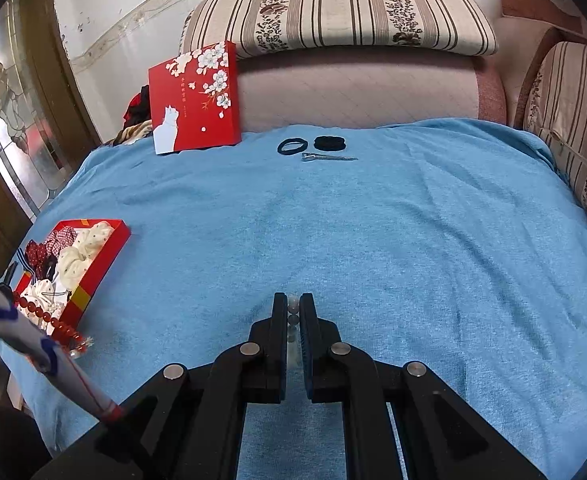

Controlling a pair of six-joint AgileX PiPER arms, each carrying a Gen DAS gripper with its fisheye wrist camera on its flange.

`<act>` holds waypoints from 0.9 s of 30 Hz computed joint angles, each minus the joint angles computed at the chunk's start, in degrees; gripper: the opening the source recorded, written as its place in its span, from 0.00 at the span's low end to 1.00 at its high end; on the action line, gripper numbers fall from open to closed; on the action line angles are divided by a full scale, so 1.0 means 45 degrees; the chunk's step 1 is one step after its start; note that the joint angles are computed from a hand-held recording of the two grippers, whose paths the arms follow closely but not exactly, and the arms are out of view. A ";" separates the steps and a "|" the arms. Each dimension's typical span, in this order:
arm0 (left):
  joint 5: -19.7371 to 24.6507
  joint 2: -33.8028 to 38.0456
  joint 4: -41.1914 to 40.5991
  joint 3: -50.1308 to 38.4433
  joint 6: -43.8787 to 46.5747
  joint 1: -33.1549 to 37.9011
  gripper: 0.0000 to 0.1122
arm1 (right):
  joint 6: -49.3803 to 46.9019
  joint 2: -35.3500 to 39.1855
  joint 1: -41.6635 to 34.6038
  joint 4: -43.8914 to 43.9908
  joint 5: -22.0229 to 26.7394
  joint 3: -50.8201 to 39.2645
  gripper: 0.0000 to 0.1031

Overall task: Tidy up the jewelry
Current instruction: 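Lift both bracelets off the cloth with both tools, then carry both bracelets into the red tray and open both tools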

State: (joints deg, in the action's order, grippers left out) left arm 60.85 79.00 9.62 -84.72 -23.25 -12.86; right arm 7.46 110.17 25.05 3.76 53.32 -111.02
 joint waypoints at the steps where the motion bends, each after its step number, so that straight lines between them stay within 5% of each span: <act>1: 0.0017 0.0019 0.0081 -0.0016 -0.0033 -0.0054 0.06 | 0.0000 0.0017 -0.0005 -0.0020 0.0012 -0.0030 0.06; 19: -0.0023 0.0043 0.0662 0.0139 -0.0450 -0.0055 0.06 | 0.0040 0.0052 -0.0006 -0.0096 0.0044 -0.0016 0.06; 27: -0.0289 -0.0410 0.0240 0.0380 0.0534 0.2131 0.06 | 0.0364 -0.0017 0.0152 -0.0497 -0.0018 0.0027 0.06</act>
State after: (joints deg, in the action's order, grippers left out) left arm 59.55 77.15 10.70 -83.01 -20.85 -3.28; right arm 9.10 110.09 25.73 1.52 53.24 -110.90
